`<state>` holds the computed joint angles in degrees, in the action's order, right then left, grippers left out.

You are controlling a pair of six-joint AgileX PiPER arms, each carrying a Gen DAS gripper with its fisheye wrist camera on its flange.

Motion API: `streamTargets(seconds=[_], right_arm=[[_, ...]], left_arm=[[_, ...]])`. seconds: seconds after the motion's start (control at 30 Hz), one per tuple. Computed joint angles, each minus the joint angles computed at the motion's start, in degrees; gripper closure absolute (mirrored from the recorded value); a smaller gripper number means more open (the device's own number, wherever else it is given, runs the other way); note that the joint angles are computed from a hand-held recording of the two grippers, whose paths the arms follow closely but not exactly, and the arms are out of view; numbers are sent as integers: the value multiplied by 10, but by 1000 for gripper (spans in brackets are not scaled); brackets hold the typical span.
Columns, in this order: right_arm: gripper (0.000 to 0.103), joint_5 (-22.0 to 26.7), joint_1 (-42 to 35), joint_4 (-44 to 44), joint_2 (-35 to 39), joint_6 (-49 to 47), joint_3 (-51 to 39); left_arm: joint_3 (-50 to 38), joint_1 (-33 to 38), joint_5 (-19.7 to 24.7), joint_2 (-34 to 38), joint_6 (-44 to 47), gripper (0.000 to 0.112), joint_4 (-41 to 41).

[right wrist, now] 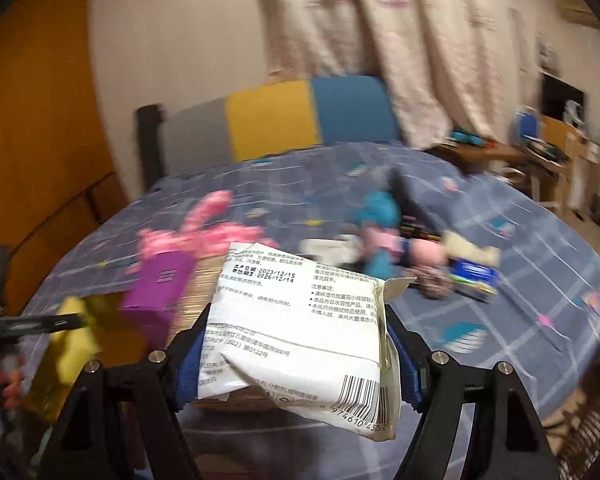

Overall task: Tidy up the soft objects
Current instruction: 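Carry the yellow sponge with the left tool while the right tool carries the white packet to the tray, then release the sponge into the tray with the left tool while the right tool releases the packet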

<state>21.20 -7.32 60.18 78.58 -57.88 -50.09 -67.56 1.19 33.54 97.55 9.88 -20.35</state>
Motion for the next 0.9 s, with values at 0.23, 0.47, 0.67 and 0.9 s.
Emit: streamTargets(seconds=[0.23,0.47,0.67,0.9], right_arm=[[26,-41,181,-115,34,130,-36],[26,-63,296,-236,102,240,-87],[26,-46,336,-307,157,325,-131],[25,-26,357,-349,210,371,-175]], left_arm=[[-117,69,57,130,22,33,43],[-176,104,72,210,28,31,87],[-185,144,84,209,35,29,17],[-187,164,99,192,17,29,-1]])
